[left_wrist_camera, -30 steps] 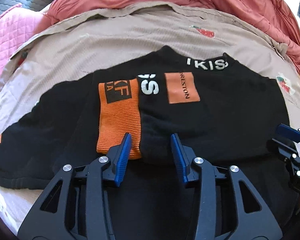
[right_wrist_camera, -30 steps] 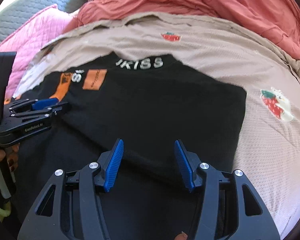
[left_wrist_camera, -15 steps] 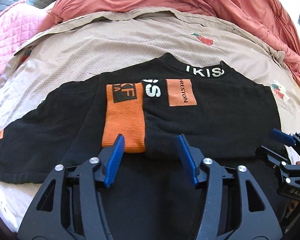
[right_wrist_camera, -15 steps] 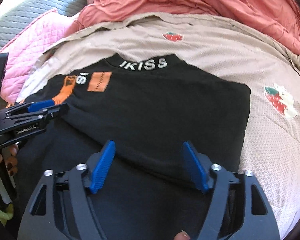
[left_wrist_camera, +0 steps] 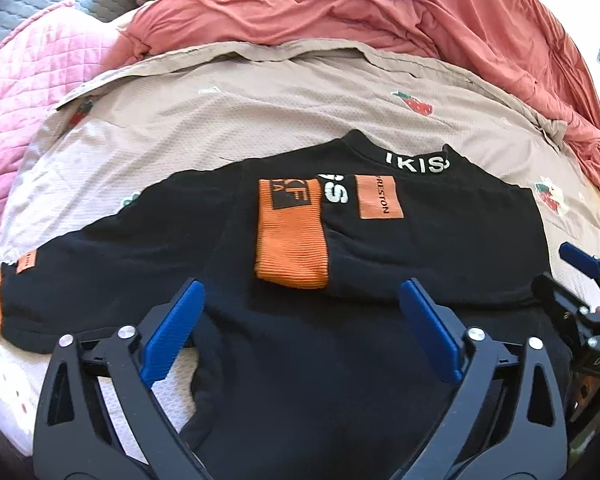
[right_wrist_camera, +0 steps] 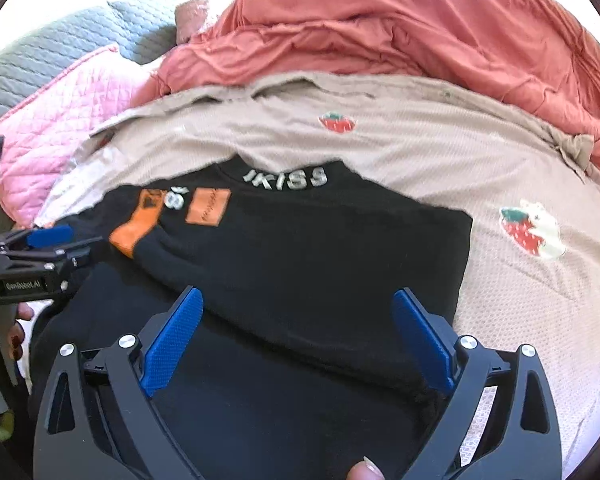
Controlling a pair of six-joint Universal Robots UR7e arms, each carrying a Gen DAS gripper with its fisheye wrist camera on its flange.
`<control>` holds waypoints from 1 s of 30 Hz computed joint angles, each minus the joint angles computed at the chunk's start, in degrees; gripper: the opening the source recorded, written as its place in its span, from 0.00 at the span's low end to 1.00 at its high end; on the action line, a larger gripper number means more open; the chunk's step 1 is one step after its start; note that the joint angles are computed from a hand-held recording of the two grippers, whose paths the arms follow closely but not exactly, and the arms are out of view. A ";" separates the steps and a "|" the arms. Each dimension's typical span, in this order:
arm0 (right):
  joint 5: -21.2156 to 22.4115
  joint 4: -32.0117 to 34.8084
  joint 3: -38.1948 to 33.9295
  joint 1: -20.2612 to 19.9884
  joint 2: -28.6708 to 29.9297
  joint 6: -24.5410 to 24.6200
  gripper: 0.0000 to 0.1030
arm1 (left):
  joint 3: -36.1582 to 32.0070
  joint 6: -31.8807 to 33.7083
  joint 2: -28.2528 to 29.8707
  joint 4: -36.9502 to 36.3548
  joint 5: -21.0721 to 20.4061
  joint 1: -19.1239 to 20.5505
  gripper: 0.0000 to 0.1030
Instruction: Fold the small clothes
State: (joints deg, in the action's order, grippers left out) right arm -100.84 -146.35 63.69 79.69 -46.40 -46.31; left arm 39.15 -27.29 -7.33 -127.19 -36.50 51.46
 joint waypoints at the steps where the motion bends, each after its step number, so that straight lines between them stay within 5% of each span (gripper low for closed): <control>1: 0.78 -0.65 0.67 0.05 -0.47 -0.11 0.94 | 1.16 -0.18 -0.66 -0.60 0.35 -0.10 0.91; 7: 3.60 -3.73 4.52 0.49 -2.71 -1.20 0.95 | 8.45 -3.06 -5.32 -2.76 0.18 -0.34 0.91; 22: 1.51 -10.19 14.53 4.14 -6.03 -3.83 0.95 | 25.81 -12.24 -16.80 -7.55 3.72 -0.14 0.91; 30: 1.77 -10.51 19.92 7.24 -6.98 -4.98 0.95 | 34.98 -23.65 -24.01 -6.29 6.80 1.51 0.91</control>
